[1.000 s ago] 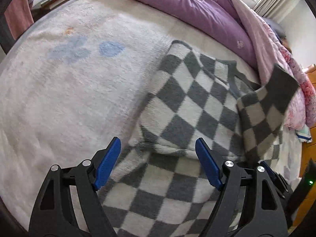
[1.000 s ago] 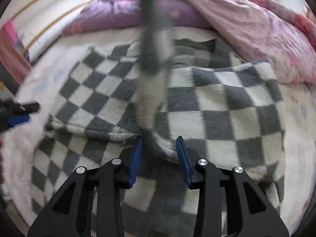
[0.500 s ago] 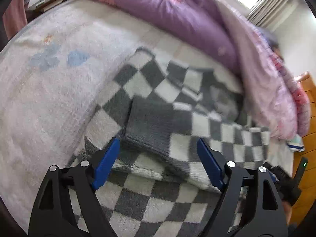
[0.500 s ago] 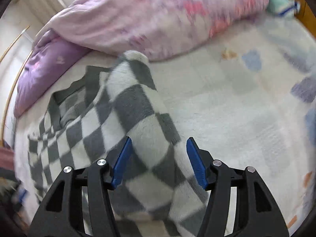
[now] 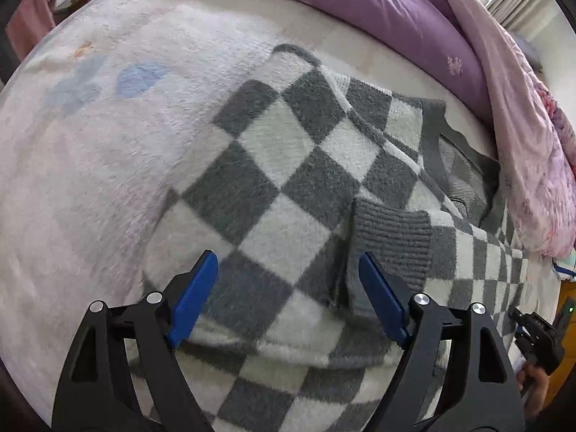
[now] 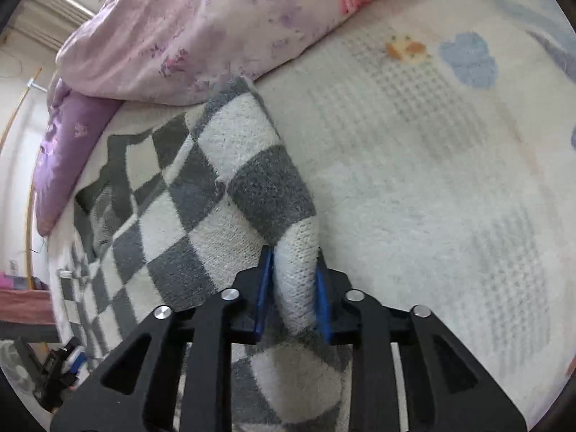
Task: Fold large clothes
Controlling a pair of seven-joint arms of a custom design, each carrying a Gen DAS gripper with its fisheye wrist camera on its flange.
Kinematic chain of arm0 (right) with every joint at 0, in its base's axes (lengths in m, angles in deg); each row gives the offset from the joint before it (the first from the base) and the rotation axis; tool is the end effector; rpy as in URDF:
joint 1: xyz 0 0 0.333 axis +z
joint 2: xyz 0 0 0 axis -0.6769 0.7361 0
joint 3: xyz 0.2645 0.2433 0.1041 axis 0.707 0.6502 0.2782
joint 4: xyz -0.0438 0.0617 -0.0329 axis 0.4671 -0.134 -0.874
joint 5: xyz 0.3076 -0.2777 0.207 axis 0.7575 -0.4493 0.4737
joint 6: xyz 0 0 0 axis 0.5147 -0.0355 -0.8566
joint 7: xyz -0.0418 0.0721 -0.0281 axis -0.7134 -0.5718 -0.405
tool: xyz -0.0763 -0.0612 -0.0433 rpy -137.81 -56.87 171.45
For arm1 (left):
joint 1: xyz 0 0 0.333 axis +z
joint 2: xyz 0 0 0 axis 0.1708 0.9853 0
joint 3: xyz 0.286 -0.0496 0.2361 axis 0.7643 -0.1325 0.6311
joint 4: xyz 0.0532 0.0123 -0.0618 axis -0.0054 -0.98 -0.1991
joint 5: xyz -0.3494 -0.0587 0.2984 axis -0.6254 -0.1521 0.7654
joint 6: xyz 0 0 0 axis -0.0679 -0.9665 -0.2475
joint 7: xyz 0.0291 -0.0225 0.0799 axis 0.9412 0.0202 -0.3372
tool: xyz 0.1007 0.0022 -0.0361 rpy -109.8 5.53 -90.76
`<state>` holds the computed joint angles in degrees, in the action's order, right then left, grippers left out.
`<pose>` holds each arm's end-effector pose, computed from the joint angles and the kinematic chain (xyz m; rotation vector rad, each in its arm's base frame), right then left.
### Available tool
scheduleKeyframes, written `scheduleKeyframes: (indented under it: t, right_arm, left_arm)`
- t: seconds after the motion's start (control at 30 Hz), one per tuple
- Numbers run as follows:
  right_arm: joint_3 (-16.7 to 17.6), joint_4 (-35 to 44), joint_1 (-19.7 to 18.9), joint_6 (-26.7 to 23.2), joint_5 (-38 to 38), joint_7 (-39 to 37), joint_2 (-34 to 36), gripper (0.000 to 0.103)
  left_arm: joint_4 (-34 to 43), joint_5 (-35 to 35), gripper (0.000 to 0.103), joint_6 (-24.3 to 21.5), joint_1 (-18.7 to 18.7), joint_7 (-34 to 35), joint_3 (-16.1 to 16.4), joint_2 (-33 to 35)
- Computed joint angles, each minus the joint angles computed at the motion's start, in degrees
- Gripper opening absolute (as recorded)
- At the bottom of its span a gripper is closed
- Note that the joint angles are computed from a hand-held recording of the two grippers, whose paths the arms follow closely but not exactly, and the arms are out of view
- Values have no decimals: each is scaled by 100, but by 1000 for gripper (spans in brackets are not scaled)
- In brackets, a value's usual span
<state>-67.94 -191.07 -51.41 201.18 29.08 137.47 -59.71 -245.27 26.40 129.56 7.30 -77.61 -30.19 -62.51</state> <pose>0.6222 -0.1219 0.2942 -1.9675 1.9229 0.1324 0.4194 -0.1503 0.3056 -2.7411 1.0185 -0.4280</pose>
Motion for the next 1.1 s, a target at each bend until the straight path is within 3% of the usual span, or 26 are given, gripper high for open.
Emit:
scheduleKeyframes:
  t: [0.07,0.1,0.17,0.3,0.43,0.53,0.63,0.7,0.77,0.8,1.0,1.1]
  right_arm:
    - [-57,-50,121,265,-300,269,16,54]
    - [-100,-10,135,264,-405,512,69,57]
    - [-33,129,-59,-85,-103,451,156,59]
    - [42,175,-174,-328,189,115,36,59]
    - [104,328,-96,-375,534,-72,17,66]
    - [133,655,-29,-566,630,67,237,67]
    - [162,1140,41,-666,558,369,571,67]
    - [185,1350,80,-654,504,672,759,67]
    - [219,1553,43,-777,460,862,916,67]
    - [242,1617,26,-801,468,951,975,67]
    - [348,1876,-3,-910,373,1214,1282,69]
    - [386,1898,35,-850,222,1238,1347,69]
  left_arm:
    - [48,-52,81,27,2,130,76,97]
    - [48,-49,81,92,30,156,113,112]
    - [2,-266,81,298,3,461,284,105]
    - [2,-511,81,436,143,994,435,15]
    - [217,-291,82,202,466,1356,453,76]
    - [438,-1105,85,110,290,2550,892,393]
    - [692,-1500,85,-142,372,3249,1024,649]
    - [728,-1442,85,47,488,3282,1022,691]
    - [794,-2022,86,223,436,3922,1104,829]
    - [910,-2186,86,71,439,4126,1111,949]
    - [1209,-2591,86,29,531,4631,1071,1458]
    - [1305,-2479,90,51,535,4548,1104,1607]
